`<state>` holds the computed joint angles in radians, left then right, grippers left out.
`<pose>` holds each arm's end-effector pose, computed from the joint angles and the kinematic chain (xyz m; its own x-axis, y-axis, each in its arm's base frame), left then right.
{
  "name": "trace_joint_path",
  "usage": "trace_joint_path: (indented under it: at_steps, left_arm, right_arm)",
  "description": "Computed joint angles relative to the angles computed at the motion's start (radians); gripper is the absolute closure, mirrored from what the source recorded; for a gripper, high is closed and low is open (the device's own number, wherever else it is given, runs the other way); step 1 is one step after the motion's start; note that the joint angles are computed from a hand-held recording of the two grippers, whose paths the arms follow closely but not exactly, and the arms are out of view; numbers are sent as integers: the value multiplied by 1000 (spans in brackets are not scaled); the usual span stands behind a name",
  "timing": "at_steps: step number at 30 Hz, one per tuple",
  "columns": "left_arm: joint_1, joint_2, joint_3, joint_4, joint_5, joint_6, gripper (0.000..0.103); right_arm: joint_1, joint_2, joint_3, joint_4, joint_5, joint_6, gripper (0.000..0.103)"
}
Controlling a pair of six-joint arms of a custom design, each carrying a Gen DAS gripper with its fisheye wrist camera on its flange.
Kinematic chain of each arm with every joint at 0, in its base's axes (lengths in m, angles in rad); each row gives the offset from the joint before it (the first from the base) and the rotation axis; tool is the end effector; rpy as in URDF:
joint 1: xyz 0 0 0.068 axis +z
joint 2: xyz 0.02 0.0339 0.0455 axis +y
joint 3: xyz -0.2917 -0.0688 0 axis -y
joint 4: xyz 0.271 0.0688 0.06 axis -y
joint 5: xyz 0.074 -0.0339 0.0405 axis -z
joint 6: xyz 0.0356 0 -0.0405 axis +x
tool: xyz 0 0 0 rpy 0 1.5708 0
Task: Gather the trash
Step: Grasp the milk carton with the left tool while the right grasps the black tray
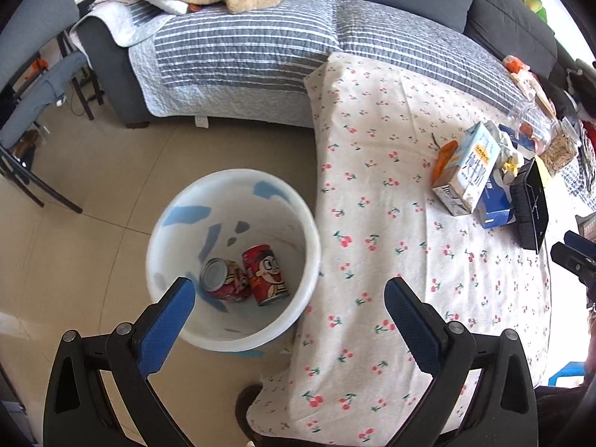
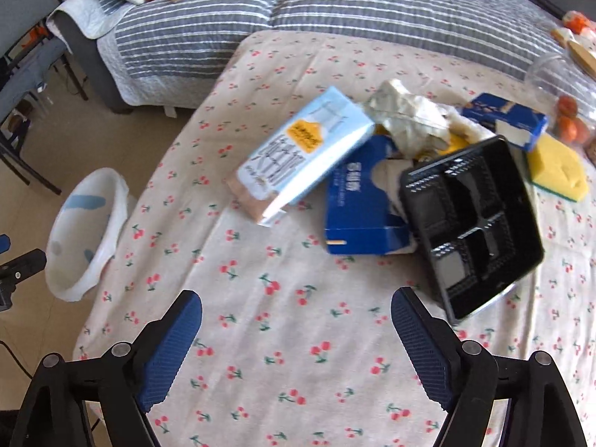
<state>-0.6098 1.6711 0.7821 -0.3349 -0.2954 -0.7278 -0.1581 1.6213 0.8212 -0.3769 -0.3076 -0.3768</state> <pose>0.2546 -0.1652 0.1295 -0.8861 -0.1573 -0.4360 -0.1643 0.9862 -0.0217 0.3058 -0.0378 0.1525 -0.8610 -0.2178 -0.4597 -0.3027 0.9457 0.1188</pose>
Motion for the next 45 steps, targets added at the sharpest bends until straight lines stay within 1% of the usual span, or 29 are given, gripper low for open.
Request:
trace_joint_path:
  at_steps: [6,10,12,17,21,23,27,28,29,30,33,36,41,45]
  left_arm:
    - [-62,160,218,-63,-4,-14,0]
    - [-79,269,367,-93,4,8,0]
    - [-85,320,438,-88,8,31,0]
    - [-96,471,632,-72,53,100,0]
    - [-104,595,789,-119,18,140,1]
    - [-99,642,837,-131,26,146,1]
    - [-85,691,874,-130,66,144,12]
    - [-84,696,874,-123,71,144,19]
    - [-82,696,868,-111,79,145,24]
    - [-79,696,863,-103,89,143,32]
    - [-75,671,820,-55,107,130,43]
    - [-76,632,785,-51,107,106,44]
    - [-87,541,685,-18,78,94,44]
    - [-86,472,599,6,73,81,44]
  right_arm:
    - [-204,78,79,-35,-58,-99,14]
    - [-297,164,166,-76,-72,-138,14]
    - [-329,198,198,-82,-66,-161,14]
    - [-390,267,259,-103,-41,-210,13]
    - [-415,316,305,-131,-30,-222,13]
    - [-423,333,320,-135,-23,-226,13]
    - [-431,366,359,-168,-30,-215,13]
    - [-431,374,368,-176,-33,-212,13]
    - [-430,379,374,-183,-37,-205,13]
    - [-429,384,379,-191,-41,-198,13]
    - [-419,402,398,-209,-50,-170,13]
    - [-404,410,407,-220,-62,-143,13]
    - [-366,407,405,-202,-75,-97,13]
    - [-335,420,415,-187,-85,-43,13]
